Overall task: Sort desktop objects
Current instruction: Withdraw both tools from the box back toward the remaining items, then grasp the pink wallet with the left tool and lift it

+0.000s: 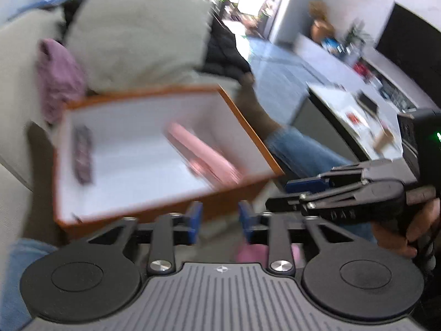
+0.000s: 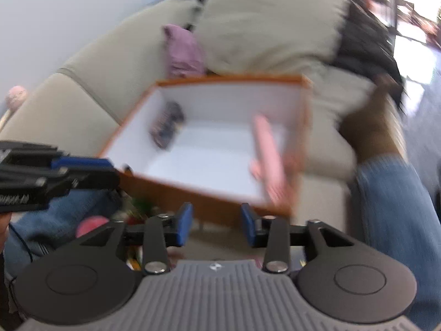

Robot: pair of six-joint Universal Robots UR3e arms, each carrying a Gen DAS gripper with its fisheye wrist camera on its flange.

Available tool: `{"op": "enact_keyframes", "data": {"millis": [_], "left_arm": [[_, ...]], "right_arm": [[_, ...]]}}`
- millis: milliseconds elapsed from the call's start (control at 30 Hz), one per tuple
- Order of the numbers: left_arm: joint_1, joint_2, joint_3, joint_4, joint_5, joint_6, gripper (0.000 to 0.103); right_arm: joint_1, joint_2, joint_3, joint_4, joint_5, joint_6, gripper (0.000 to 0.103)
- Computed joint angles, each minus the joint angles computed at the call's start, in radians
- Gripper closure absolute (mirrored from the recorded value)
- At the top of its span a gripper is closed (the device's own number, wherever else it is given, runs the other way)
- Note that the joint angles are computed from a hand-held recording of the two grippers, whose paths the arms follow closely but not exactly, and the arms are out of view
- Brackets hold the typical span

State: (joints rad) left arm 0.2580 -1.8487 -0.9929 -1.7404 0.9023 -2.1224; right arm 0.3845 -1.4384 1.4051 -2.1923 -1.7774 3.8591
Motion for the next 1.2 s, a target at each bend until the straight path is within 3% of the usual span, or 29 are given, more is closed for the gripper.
{"op": "enact_keyframes", "data": {"millis": [33, 233, 300, 333, 633, 733, 833, 933, 1033, 1100, 1133, 1167, 1200], "left_arm": [[-0.02, 0.014, -0.051, 0.021, 0.019, -0.001, 0.038], [-0.133, -0.011, -0.239, 0.192, 0.12, -0.041, 0.037], [-0.159, -0.049, -0.25, 0.227, 0.134, -0.061, 0.037], [-0.171, -0.07, -0.25, 0.246, 0.145, -0.075, 0.036], [-0.23, -0.162, -0.222, 0.233, 0.219, -0.15, 0.031], [-0.235, -0.169, -0.24, 0.237, 0.216, -0.142, 0.014], [-0.25, -0.164, -0.262, 0.273, 0.236, -0.144, 0.011], [-0.254, -0.149, -0.29, 0.302, 0.241, -0.144, 0.012], [-0.247, -0.11, -0.341, 0.341, 0.246, -0.14, 0.019], [-0.233, -0.087, -0.359, 0.344, 0.238, -0.143, 0.031], [-0.228, -0.085, -0.355, 0.332, 0.235, -0.148, 0.034], [-0.225, -0.086, -0.347, 0.318, 0.231, -0.159, 0.04], [-0.219, -0.084, -0.342, 0.306, 0.226, -0.164, 0.046]], "right_arm": [[0.005, -0.027, 0.038, 0.035, -0.016, 0.056, 0.053], [-0.057, -0.132, 0.295, -0.014, 0.061, 0.266, 0.045], [-0.068, -0.14, 0.325, -0.017, 0.064, 0.315, 0.035], [-0.079, -0.149, 0.353, -0.043, 0.072, 0.334, 0.034], [-0.208, -0.157, 0.542, -0.253, 0.22, 0.407, 0.034], [-0.226, -0.124, 0.563, -0.303, 0.248, 0.421, 0.032], [-0.229, -0.114, 0.569, -0.33, 0.256, 0.438, 0.025], [-0.241, -0.106, 0.594, -0.374, 0.264, 0.442, 0.026], [-0.224, -0.114, 0.588, -0.349, 0.229, 0.461, 0.042], [-0.198, -0.118, 0.572, -0.315, 0.187, 0.467, 0.065], [-0.19, -0.124, 0.58, -0.325, 0.174, 0.468, 0.07], [-0.187, -0.128, 0.591, -0.342, 0.175, 0.463, 0.086], [-0.192, -0.134, 0.602, -0.36, 0.193, 0.467, 0.089]]}}
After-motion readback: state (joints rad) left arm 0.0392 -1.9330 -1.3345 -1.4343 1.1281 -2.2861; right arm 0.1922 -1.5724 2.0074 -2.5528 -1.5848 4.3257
